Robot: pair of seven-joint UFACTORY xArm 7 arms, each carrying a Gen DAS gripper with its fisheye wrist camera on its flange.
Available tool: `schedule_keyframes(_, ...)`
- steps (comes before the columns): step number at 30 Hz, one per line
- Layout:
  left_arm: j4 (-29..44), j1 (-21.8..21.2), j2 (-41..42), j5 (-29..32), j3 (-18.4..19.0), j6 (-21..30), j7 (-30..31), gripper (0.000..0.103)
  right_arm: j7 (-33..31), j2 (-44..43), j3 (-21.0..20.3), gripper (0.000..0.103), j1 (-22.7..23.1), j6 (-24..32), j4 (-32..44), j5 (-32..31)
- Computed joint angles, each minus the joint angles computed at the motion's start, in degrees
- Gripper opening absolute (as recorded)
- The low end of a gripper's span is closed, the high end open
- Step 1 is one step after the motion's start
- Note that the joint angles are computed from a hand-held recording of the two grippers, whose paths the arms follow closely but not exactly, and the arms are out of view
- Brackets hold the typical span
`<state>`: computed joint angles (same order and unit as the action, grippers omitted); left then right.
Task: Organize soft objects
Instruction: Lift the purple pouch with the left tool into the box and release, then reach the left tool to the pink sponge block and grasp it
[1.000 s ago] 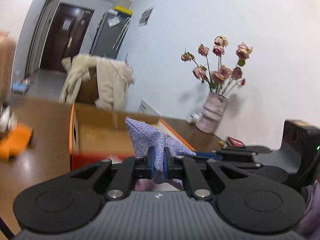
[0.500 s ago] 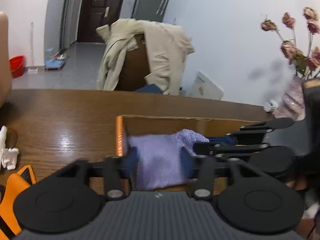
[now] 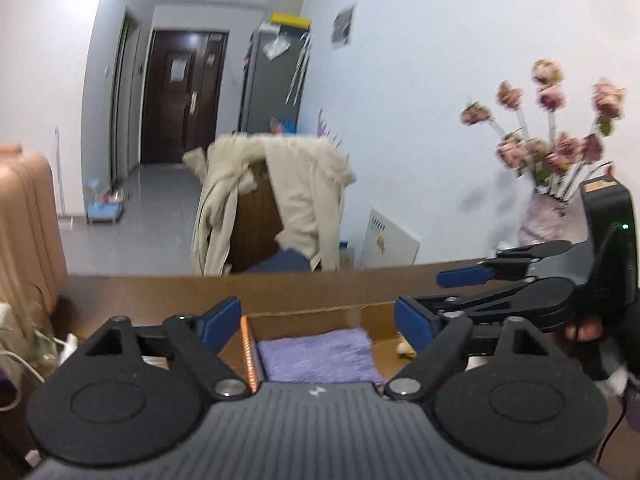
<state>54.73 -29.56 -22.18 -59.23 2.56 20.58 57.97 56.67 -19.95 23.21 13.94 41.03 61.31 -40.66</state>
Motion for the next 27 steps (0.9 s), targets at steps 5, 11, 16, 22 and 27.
schedule_keyframes(5, -7.40, -0.11, -12.87, 4.95, -1.30, -0.10, -3.88, 0.094, -2.47, -12.30, 3.53, 0.058, 2.44, 6.94, -2.79, 3.89)
schedule_keyframes(11, -15.52, 0.53, -27.16, 12.73, -3.30, 1.93, -11.58, 0.098, -3.88, -24.83, 9.83, 0.067, 2.73, 13.24, -4.54, 9.17)
schedule_keyframes(16, -24.95, 0.37, -42.61, 17.30, -5.09, 5.49, -17.52, 0.101, -3.04, -37.07, 16.00, 0.079, 4.78, 17.21, -8.98, 14.38)
schedule_keyframes(22, -35.13, -1.56, -58.01, 19.98, -7.80, 12.37, -28.21, 0.102, 2.08, -49.93, 25.21, 0.084, 8.17, 25.76, -13.16, 25.60)
schedule_keyframes(27, -43.22, -4.65, -65.47, 20.41, -9.06, 16.57, -37.52, 0.102, 13.01, -60.49, 32.81, 0.088, 12.31, 30.52, -18.36, 37.76)
